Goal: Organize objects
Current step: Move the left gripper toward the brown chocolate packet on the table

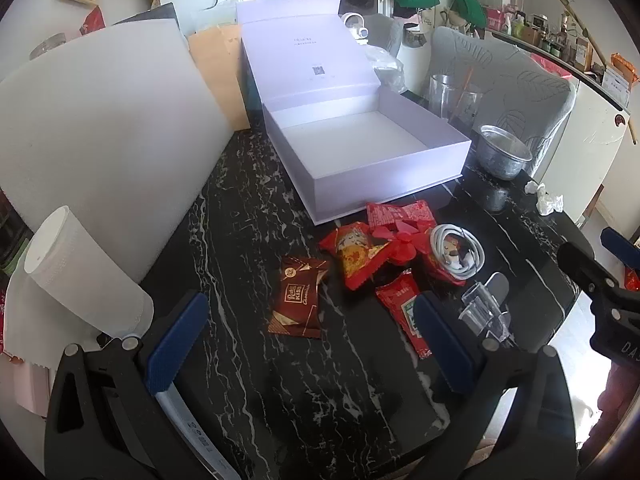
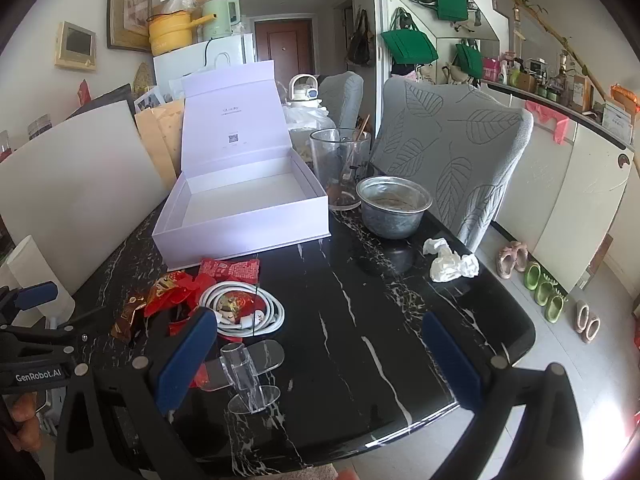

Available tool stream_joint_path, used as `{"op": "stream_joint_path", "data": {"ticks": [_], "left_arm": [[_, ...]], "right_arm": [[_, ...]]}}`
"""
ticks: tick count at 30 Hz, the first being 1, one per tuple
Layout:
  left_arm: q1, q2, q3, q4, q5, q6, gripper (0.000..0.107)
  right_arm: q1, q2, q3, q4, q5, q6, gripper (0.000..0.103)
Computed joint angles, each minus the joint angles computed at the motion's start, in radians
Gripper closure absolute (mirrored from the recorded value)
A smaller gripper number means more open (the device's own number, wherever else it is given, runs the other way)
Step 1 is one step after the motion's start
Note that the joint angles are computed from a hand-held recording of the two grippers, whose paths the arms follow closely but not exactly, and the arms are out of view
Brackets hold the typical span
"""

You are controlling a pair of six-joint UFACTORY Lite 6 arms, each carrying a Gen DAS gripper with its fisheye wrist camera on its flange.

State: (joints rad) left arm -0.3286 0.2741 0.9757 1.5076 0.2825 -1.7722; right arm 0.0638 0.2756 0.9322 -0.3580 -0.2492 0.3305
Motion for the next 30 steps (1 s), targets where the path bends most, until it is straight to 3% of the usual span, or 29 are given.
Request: {"op": "stream_joint_path", "data": {"ticks": [12,20,30], "left_arm": [[0.02,-0.033,-0.017,-0.002,-0.007,0.008,0.004],[0.048,-0.034,-0.019,-0.091,-0.053,0.079,0.004],[0.072,-0.043,-0.029,-0.082,-0.049,0.068,0.004]], "right_arm": [[0.03,0.008,0.026,0.126,0.057,-0.126,0.0],[0.034,0.014,0.037,-0.01,0.065,0.007,0.0],[0.051,0.011,0.035,-0.024,0.069,0.011,0.0]]}}
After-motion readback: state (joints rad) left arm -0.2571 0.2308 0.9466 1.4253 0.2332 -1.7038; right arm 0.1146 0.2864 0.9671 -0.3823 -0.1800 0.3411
